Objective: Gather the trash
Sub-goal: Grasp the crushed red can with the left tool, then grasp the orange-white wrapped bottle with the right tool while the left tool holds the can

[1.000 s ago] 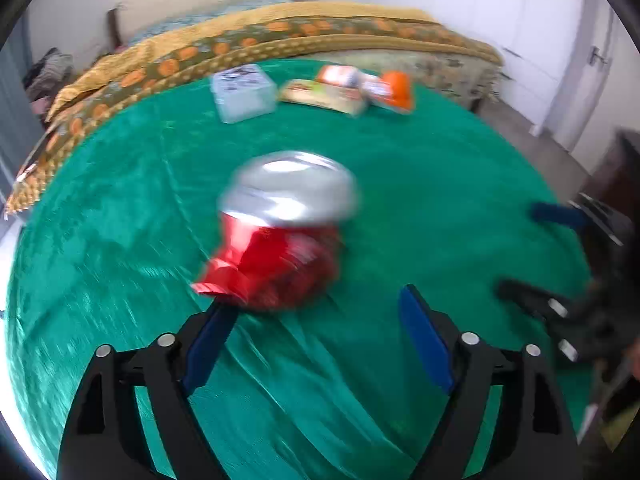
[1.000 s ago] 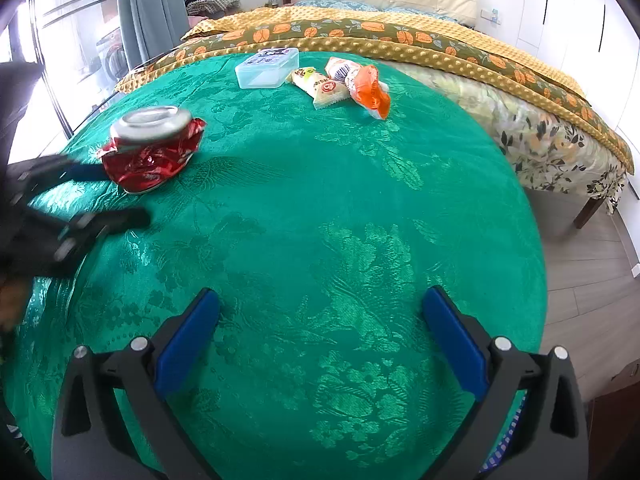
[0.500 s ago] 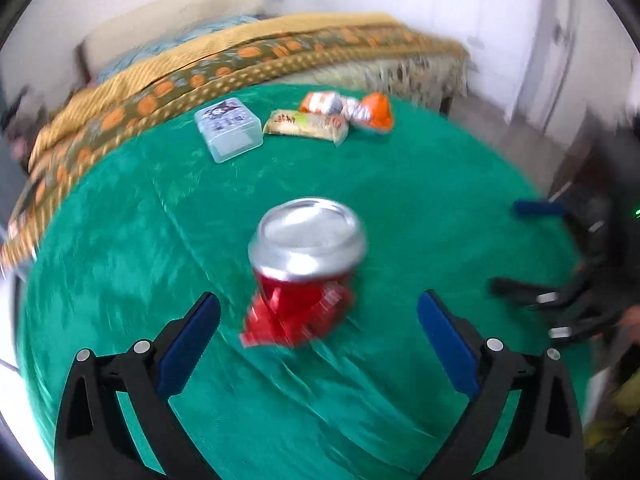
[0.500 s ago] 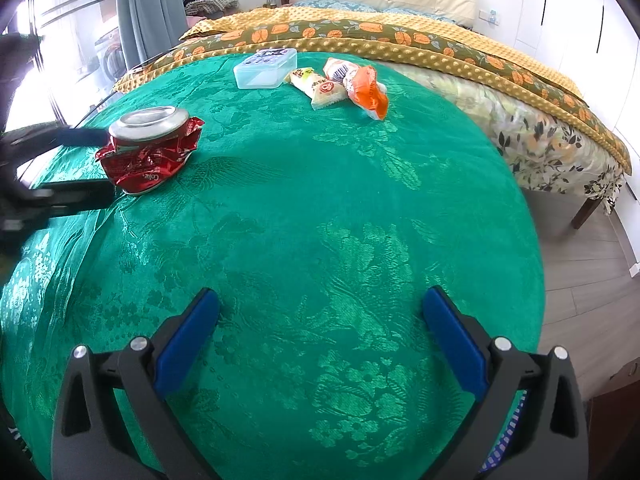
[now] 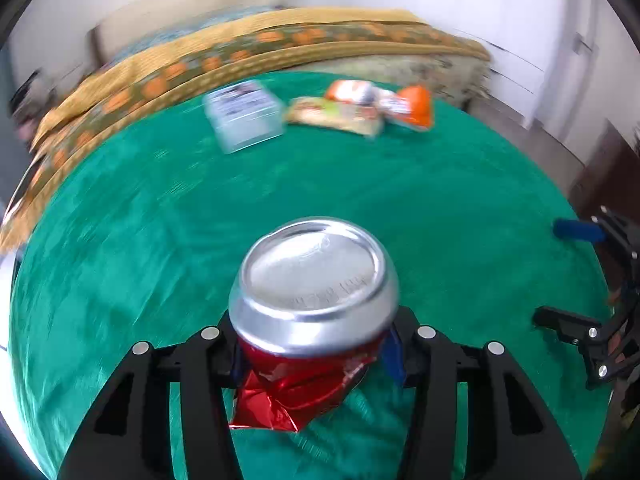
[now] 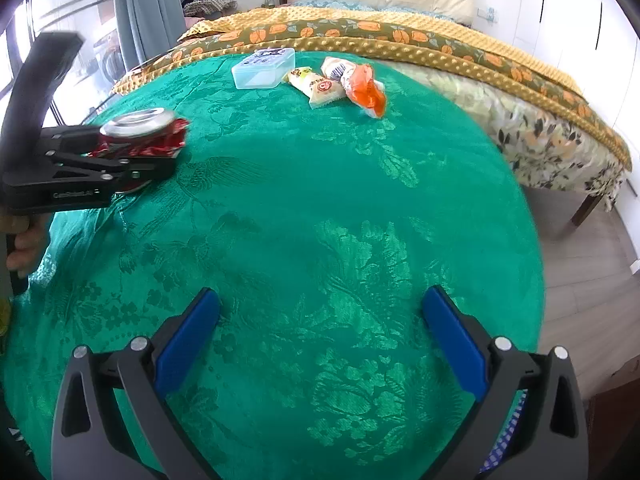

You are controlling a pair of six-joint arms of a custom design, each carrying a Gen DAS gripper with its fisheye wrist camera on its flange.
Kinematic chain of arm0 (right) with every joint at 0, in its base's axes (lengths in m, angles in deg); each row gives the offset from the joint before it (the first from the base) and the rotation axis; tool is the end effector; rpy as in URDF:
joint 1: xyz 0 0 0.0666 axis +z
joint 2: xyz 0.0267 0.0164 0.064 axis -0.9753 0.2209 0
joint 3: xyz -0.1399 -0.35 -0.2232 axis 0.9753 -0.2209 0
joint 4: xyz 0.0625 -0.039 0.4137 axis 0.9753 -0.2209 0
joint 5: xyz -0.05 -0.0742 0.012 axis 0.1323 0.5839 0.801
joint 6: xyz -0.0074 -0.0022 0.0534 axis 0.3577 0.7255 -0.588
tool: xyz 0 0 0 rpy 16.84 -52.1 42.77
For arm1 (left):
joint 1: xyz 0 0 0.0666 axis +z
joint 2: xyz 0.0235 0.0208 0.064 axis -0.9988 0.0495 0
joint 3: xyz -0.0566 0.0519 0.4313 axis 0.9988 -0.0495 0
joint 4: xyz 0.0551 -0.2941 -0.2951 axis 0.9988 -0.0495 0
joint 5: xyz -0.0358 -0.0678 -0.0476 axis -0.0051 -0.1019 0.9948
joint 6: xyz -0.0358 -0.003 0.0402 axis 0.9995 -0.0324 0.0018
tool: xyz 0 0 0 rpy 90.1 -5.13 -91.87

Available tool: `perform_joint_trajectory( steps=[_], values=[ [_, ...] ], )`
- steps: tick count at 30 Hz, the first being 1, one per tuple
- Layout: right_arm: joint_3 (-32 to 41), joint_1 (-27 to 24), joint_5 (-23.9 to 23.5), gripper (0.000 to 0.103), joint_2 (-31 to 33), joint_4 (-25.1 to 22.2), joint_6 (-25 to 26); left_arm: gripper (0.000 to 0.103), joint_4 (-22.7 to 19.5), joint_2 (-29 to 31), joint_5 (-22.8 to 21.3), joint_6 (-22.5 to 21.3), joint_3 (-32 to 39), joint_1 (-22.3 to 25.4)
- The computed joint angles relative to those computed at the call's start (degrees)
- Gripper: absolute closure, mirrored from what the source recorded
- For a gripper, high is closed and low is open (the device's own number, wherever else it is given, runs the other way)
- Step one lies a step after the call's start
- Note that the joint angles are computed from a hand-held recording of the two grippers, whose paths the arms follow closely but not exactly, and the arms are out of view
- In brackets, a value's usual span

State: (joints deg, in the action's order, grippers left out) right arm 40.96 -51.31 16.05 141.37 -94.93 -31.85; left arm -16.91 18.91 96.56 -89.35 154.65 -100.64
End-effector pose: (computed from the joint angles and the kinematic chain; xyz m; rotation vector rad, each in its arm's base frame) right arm 0.5877 0.2816 0.3999 -0.2817 2.4664 0.1641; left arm 0.6644 -0.1646 0.4410 0.5738 2.4685 -0.1886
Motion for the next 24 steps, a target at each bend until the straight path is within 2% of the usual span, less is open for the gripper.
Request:
perform_joint_trajectory(
  steps=[3, 6, 7, 8, 10, 12, 14, 16, 18, 19, 20, 21, 24],
  values=[
    [0.2, -1.0, -3.3, 0.005, 0.0, 0.1, 2.2, 0.053, 0.2, -2.5, -0.7, 5.0, -3.0, 1.5],
    [4.0, -2.5, -4.4, 0.005, 2.1, -1.7, 3.9, 0.053, 0.5, -5.1, 0.4, 6.5, -6.3, 3.0],
    [6.7, -3.2, -4.4, 0.005, 3.7, -2.9, 4.4, 0.047, 0.6, -5.6, 0.6, 6.4, -7.1, 3.3],
    [9.3, -3.9, -4.4, 0.005, 5.1, -3.2, 4.7, 0.033, 0.9, -6.2, 0.4, 6.1, -8.0, 3.4],
    [15.7, -4.9, -4.7, 0.005, 8.8, -4.7, 5.5, 0.021, 1.6, -7.1, -0.2, 5.3, -9.3, 3.5],
    [24.6, -5.8, -5.7, 0.007, 13.7, -8.7, 6.3, 0.017, 1.7, -7.5, -1.3, 4.4, -10.3, 3.4],
    [32.2, -6.1, -6.2, 0.021, 17.9, -12.6, 6.9, 0.011, 2.4, -7.7, -2.6, 3.7, -11.3, 3.2],
    [41.7, -6.3, -6.5, 0.029, 23.1, -18.1, 7.5, 0.008, 3.9, -8.3, -3.5, 3.7, -12.4, 3.1],
    [50.1, -6.3, -6.5, 0.044, 27.8, -23.5, 8.3, 0.006, 3.9, -8.4, -3.6, 4.3, -12.6, 3.2],
    [54.3, -6.3, -6.5, 0.064, 30.2, -26.3, 8.5, 0.006, 3.6, -8.2, -3.5, 4.5, -12.4, 3.3],
    [57.5, -6.2, -6.2, 0.07, 31.9, -28.3, 8.4, 0.005, 3.5, -8.2, -3.3, 4.6, -12.4, 3.3],
    [57.7, -6.2, -5.8, 0.07, 32.1, -28.6, 8.2, 0.005, 3.5, -8.2, -3.2, 4.6, -12.4, 3.4],
    [48.5, -6.1, -5.1, 0.07, 26.8, -23.0, 6.4, 0.005, 3.5, -8.1, -3.2, 4.6, -12.3, 3.4]
  ],
)
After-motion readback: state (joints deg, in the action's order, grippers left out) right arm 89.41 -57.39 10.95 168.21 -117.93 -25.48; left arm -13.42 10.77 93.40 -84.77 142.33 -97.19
